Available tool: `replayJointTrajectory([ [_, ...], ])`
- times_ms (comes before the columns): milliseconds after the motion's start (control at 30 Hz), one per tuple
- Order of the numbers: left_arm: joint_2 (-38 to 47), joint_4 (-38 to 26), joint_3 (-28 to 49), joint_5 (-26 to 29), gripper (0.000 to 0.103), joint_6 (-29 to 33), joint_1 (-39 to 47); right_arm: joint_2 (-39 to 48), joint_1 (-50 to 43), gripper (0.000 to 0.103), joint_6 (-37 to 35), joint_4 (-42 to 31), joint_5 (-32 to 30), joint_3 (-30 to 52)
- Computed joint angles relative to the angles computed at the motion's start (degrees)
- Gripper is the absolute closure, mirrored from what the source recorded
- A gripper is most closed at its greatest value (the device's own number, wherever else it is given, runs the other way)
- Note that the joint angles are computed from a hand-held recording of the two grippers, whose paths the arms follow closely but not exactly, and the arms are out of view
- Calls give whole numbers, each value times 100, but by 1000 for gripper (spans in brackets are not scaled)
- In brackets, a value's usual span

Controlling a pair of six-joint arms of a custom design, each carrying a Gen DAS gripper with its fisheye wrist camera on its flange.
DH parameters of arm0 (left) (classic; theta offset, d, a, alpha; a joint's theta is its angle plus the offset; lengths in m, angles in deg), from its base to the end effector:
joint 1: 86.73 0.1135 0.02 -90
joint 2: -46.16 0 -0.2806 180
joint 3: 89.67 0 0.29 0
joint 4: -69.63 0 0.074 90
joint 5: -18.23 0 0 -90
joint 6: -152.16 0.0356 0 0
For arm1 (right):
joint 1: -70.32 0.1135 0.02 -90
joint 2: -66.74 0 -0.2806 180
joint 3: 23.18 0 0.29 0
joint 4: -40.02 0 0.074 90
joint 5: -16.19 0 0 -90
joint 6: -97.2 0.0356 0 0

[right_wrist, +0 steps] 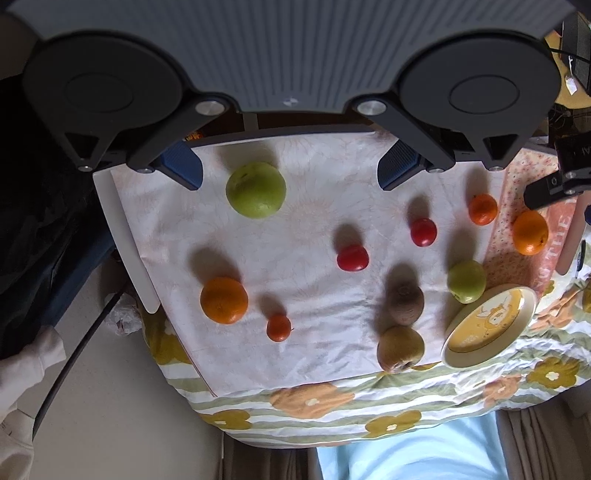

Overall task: Organize fruits
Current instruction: 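Close the left gripper on the tangerine while the right gripper grasps the green apple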

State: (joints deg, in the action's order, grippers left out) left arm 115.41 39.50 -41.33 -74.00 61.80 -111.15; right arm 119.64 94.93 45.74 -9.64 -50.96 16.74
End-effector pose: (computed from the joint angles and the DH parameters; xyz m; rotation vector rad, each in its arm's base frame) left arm 0.2377 -0.1064 0.1872 0.4973 2.4152 -0.1403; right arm 0.1716 0.0634 0.1773 0.4304 2.4965 -0.1132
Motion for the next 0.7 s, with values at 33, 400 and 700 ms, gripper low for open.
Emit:
replayJointTrajectory([
  [33,108,112,-17,8,0,25,-11,60,-19,0,-4,134,38,-62],
  [400,1388,1341,-38,-327,2,-157,-99,898,-1043,0,-1012,1851,-500,-670],
  [700,2345,1699,258,-433,15,-495,-99,1627,-1748,0,-1771,2790,-1020,-804],
])
